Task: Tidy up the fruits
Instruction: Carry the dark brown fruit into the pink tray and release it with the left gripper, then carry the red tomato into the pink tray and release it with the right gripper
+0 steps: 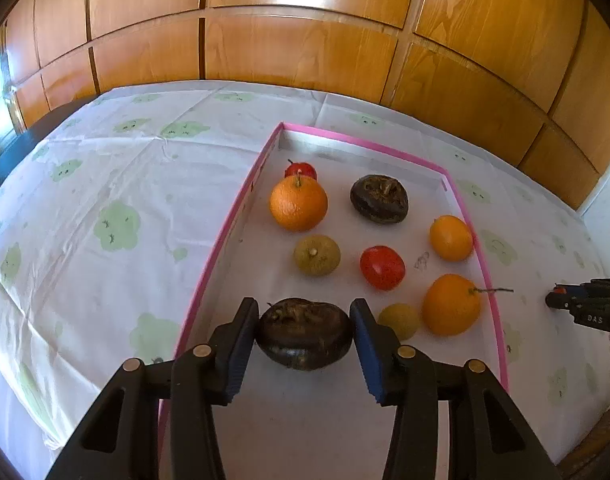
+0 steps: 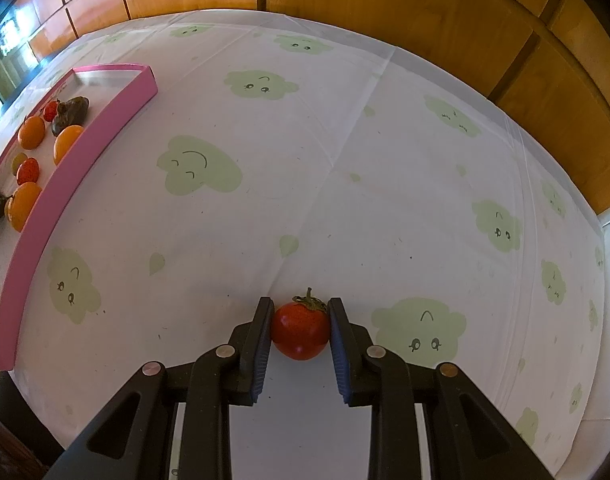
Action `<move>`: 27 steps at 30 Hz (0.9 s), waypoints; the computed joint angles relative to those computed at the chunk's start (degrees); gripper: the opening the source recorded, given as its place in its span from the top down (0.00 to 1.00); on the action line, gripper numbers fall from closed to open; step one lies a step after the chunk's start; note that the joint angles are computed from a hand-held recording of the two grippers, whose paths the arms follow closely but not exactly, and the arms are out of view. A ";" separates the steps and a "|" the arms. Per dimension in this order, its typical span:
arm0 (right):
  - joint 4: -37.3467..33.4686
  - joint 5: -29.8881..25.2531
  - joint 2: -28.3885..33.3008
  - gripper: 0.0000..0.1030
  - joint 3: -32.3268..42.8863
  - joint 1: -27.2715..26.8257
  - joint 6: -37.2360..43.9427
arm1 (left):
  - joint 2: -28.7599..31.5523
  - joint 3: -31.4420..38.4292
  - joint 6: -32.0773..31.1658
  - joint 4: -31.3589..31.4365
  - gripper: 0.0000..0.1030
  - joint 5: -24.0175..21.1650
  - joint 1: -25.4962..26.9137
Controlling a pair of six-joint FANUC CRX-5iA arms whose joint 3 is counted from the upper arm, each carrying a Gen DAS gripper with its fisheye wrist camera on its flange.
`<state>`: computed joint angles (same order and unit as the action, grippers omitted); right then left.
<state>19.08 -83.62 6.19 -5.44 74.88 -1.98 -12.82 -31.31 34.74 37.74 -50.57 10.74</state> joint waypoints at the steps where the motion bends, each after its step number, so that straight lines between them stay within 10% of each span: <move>1: 0.03 -0.13 0.11 0.74 0.13 0.03 0.06 | -0.07 -0.14 -0.13 0.10 0.50 -0.22 0.19; 27: 0.76 -2.85 3.02 0.74 2.87 0.82 1.08 | -11.94 -7.39 -7.09 4.05 0.46 -1.65 5.83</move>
<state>19.84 -86.46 9.21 -2.57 75.70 -0.90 -24.76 -38.70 27.64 41.79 -52.22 16.57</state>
